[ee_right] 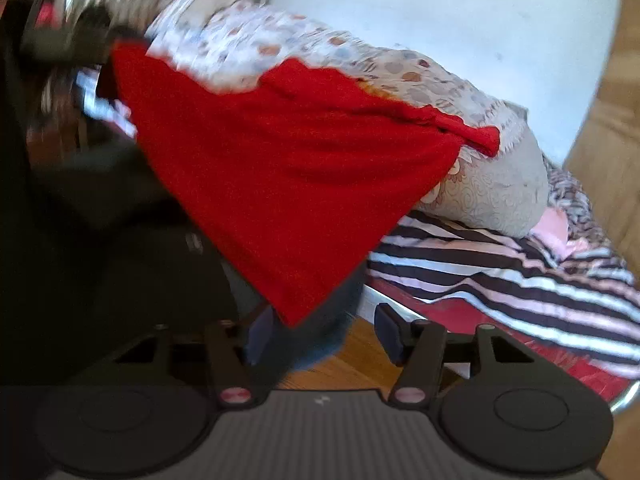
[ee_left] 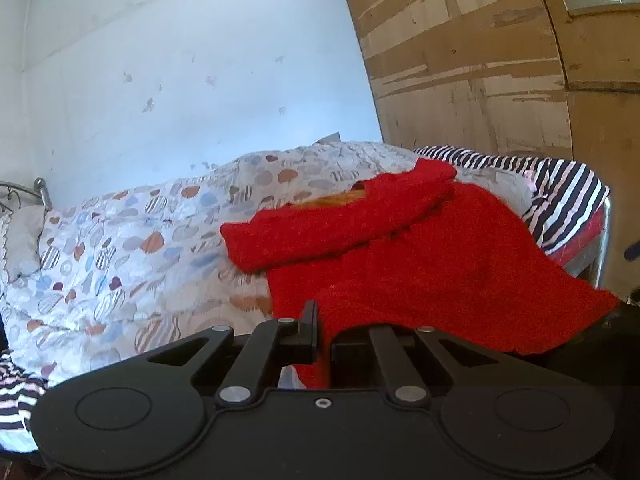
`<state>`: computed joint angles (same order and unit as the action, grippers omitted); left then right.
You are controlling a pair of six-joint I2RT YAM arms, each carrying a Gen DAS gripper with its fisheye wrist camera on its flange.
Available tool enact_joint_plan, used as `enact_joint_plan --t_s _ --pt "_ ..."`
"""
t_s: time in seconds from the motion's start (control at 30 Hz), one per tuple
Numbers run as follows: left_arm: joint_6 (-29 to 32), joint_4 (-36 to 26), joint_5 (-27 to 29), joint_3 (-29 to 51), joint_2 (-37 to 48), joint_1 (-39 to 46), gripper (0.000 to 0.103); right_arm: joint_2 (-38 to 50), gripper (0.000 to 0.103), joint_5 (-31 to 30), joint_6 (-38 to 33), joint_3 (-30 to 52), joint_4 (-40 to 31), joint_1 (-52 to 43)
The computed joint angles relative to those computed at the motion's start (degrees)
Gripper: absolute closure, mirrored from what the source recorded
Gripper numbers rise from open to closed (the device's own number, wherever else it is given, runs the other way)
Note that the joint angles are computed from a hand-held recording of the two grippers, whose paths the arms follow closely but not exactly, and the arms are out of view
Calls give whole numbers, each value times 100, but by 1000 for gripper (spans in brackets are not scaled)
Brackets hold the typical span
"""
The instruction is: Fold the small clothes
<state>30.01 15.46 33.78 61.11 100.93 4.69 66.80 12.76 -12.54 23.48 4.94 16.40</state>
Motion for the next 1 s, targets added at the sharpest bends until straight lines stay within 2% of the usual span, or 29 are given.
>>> enact_joint_plan --t_s 0.13,0.2,0.3,0.4,0.5,0.57,0.6,0.63,0.67,0.7,0.73,0.8,0.87,1.0 --pt "158 -163 -49 212 -13 -92 98 686 39 2 -1029 -561 1455 -124" --pt "255 -256 -127 267 -54 -138 98 1039 39 -149 -1525 -919 2502 -225" --pt "323 -414 -236 330 -105 -194 98 1809 44 76 -2287 -1255 4096 -44" --pt "406 -483 -356 317 -165 -252 98 2941 46 375 -3276 -1517 6120 229" --pt "454 -519 -416 317 -205 -298 98 3820 46 335 -4133 -1594 7539 314" --pt "462 -513 -436 326 -221 -321 98 4227 48 134 -4683 -1617 8150 269" --pt "460 -510 -434 332 -221 -322 98 4294 55 -7 -4960 -1623 8232 239" --pt "456 -500 -438 331 -224 -324 98 4155 61 -198 -5202 -1611 7975 180" --pt "454 -488 -446 323 -229 -326 98 3791 79 -269 -5292 -1608 7419 227" --pt "452 -466 -446 307 -231 -320 98 3297 90 -442 -5283 -1525 6583 181" --pt "441 -435 -444 285 -233 -307 98 2924 94 -560 -5174 -1454 5971 153" --pt "414 -387 -443 247 -234 -276 98 2270 97 -845 -4808 -1347 5079 -15" --pt "395 -327 -442 172 -254 -237 98 1442 98 -1062 -3970 -1287 4298 -186" --pt "338 -141 -305 -43 -340 -76 98 -475 98 -770 -2186 -1482 3566 -233"
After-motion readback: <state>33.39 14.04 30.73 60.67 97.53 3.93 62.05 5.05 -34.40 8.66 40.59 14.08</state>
